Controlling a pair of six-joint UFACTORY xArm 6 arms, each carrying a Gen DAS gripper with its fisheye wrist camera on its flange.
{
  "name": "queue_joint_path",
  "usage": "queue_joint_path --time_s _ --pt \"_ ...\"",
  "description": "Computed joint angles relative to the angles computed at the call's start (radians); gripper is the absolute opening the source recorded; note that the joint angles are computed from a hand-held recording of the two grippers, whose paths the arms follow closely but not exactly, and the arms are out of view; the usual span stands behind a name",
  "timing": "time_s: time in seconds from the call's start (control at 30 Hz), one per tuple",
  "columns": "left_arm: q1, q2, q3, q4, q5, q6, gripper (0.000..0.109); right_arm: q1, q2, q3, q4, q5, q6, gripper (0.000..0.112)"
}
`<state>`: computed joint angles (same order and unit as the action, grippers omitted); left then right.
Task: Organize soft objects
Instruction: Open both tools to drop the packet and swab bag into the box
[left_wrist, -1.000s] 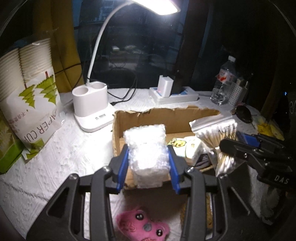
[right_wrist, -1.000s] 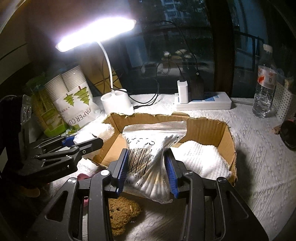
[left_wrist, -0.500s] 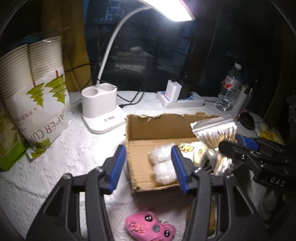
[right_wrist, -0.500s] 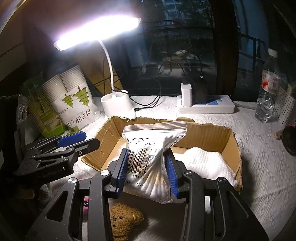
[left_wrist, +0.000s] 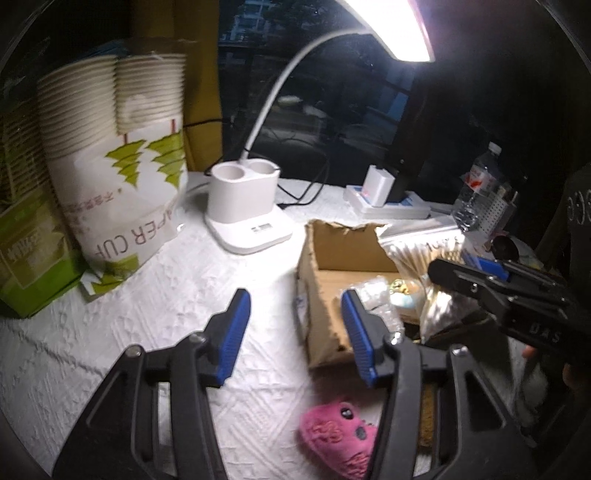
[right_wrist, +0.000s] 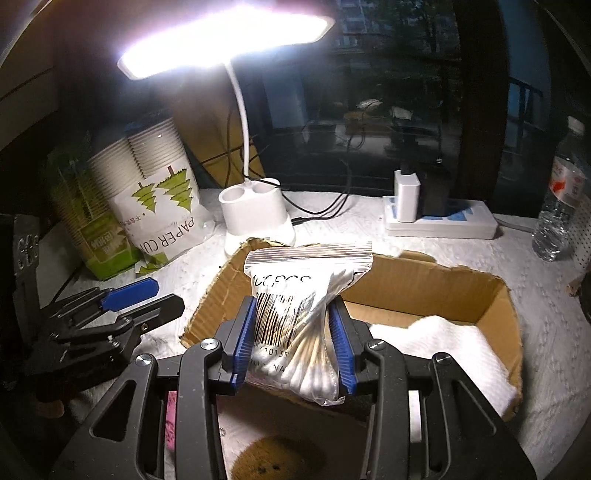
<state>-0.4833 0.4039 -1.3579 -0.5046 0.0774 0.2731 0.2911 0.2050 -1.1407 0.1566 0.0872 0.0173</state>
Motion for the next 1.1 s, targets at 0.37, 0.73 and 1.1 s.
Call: queue_joint_path --time_s 0.37,0.73,1.1 --pt "0.019 -0.018 0.029 -0.07 -0.013 0.062 0.053 0.003 0.092 -0.114 -0.202 0.066 0.23 0.042" --pt "0.0 -0.075 0.092 -0.186 -0.045 0.167 0.053 0.014 0.037 -0.064 -0.32 0.05 0.332 0.057" --pt "-0.047 -0.156 0.176 -0.277 -0.085 0.253 0.053 -0.002 -0.096 0.079 -0.55 0.017 0.546 0.057"
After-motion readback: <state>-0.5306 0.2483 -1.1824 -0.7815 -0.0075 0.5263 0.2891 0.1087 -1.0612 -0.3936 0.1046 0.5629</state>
